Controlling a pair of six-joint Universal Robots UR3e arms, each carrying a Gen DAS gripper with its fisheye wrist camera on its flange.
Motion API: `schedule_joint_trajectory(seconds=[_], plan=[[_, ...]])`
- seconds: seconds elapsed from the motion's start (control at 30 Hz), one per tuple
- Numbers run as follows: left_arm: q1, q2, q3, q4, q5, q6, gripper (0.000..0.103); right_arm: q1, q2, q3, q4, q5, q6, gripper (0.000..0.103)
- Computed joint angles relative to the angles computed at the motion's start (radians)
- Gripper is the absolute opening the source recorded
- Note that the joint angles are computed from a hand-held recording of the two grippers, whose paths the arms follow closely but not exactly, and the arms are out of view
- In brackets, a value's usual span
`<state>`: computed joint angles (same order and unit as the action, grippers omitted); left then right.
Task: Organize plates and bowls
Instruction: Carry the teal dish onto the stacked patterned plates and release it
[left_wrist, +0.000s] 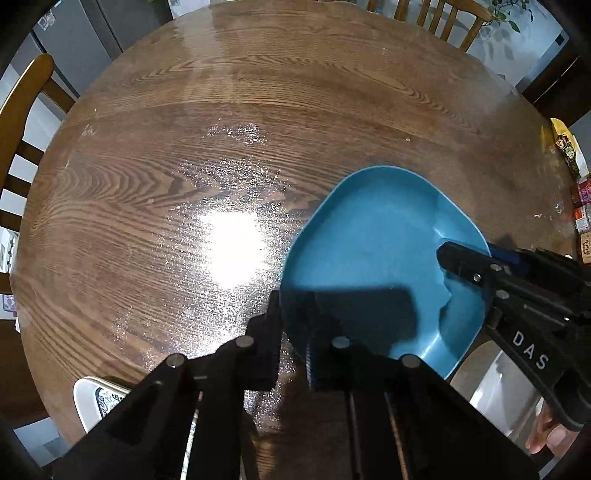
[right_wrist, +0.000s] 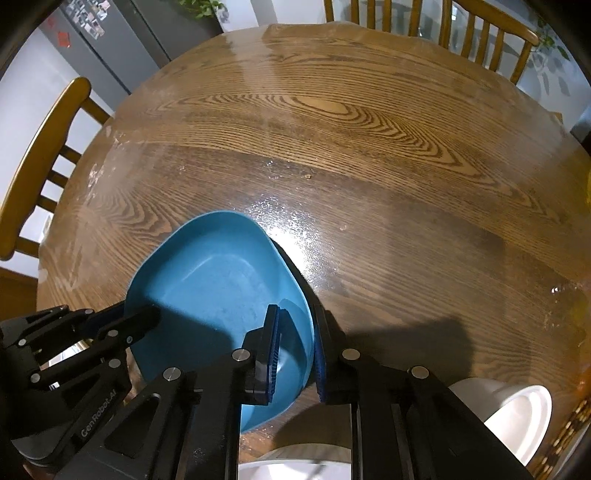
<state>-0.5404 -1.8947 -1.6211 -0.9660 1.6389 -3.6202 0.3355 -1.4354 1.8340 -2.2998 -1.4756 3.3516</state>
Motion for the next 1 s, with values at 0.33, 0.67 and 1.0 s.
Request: schedule_joint_trajectory(seconds=[0.33,0.67,1.0], plan=[[0.004,0.144,-0.061,-0.051,0.03,0.042,0.008,0.034,-0.028,-0.051,0.049,0.003,0.02,0.018],[0.035,0.481,-0.261,-0.119,0.069,0.074,0.008,0.13,-0.088,-0.085,0.054,0.036,0.068,0.018],[0.11,0.871,-0.41,-0.318,0.114,0.06,0.008,0.351,0.034,-0.245,0.059,0.032,0.16,0.018]])
